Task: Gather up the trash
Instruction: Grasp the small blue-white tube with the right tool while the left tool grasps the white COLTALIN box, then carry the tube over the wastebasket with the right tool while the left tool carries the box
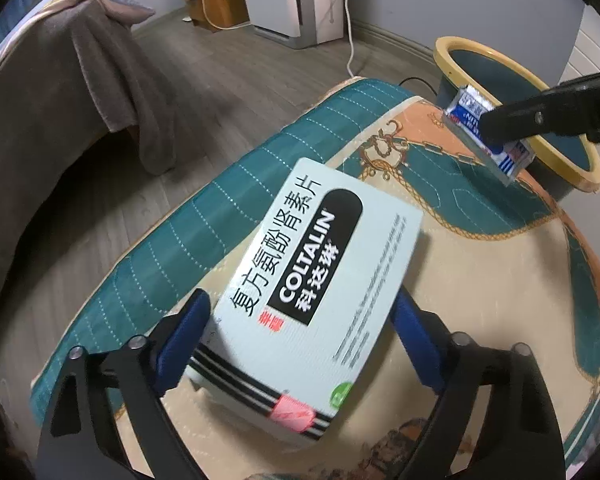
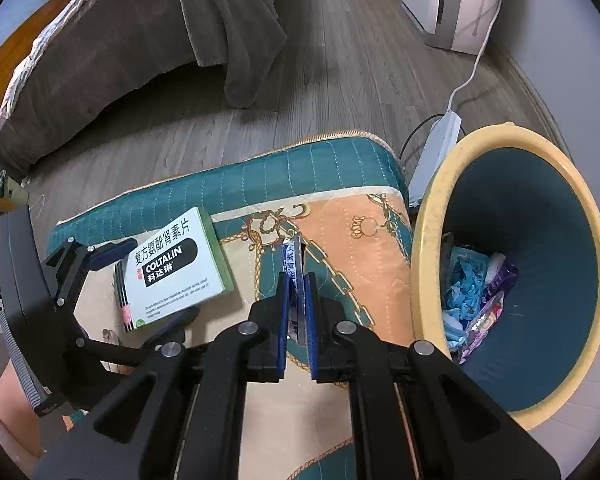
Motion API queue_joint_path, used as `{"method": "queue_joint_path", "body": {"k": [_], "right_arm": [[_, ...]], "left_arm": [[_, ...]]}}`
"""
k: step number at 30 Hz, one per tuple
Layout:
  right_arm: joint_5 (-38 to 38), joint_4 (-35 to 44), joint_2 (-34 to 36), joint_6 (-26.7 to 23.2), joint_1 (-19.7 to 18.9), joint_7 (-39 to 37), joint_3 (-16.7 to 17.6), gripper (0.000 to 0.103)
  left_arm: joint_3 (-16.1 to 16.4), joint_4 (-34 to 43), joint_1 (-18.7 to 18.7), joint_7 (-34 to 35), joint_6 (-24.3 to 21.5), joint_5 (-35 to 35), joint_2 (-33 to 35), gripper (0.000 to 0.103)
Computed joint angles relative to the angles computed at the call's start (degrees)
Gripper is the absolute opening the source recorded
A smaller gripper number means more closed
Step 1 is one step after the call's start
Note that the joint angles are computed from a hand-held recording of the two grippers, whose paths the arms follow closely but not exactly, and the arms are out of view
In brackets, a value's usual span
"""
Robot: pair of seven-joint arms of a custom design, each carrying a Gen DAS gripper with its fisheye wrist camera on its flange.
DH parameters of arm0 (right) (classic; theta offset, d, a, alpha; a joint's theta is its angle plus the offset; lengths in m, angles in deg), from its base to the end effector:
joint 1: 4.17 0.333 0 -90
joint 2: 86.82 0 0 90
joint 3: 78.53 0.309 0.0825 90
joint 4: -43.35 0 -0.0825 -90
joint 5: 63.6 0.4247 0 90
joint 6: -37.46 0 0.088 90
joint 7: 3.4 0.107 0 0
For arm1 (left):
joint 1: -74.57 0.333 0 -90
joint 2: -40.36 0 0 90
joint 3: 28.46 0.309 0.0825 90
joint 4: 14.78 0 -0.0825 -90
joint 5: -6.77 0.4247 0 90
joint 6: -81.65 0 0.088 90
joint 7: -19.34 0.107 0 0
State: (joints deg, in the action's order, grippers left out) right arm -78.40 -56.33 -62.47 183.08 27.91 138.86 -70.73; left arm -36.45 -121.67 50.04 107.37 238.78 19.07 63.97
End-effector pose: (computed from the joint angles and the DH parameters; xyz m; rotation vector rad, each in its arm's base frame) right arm 0.5578 0.4579 0.3464 -1.8934 1.9977 -0.1736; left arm 0.5913 -0.3785 0.3161 -1.2004 2.5348 -0.5438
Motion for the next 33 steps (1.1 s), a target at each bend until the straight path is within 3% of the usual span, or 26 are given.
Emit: {"method": "queue_joint_path", "body": {"k": [10,19,26,33], "right_arm": [[-1.6,-4.4,-4.3,2.2,0.4,1.2,0.0,0.007],[-9.3,-10.8,-12.3,5.2,-0.1,8.0,-1.9,0.007],[-17.1,-17.2,-19.3,1.6,-3.4,10.8,-2.1,0.007],[-17.4,-25.4,-25.0,0.4,-8.5,13.9,-1.8,0.007]], "left_arm": [[0.5,-3.9,-1.0,-5.9,-1.1,2.2,-4.4,0.074],[-2.7,-5.9,-1.1,-10.0,2.1,1.6,-9.5,0.074],[-4.1,0.8,-4.8,-12.2,-1.3,5.2,-6.6,0.074],[-4.6,13.5,-9.1,-8.9,-7.1,4.5,1.7,0.075]]}}
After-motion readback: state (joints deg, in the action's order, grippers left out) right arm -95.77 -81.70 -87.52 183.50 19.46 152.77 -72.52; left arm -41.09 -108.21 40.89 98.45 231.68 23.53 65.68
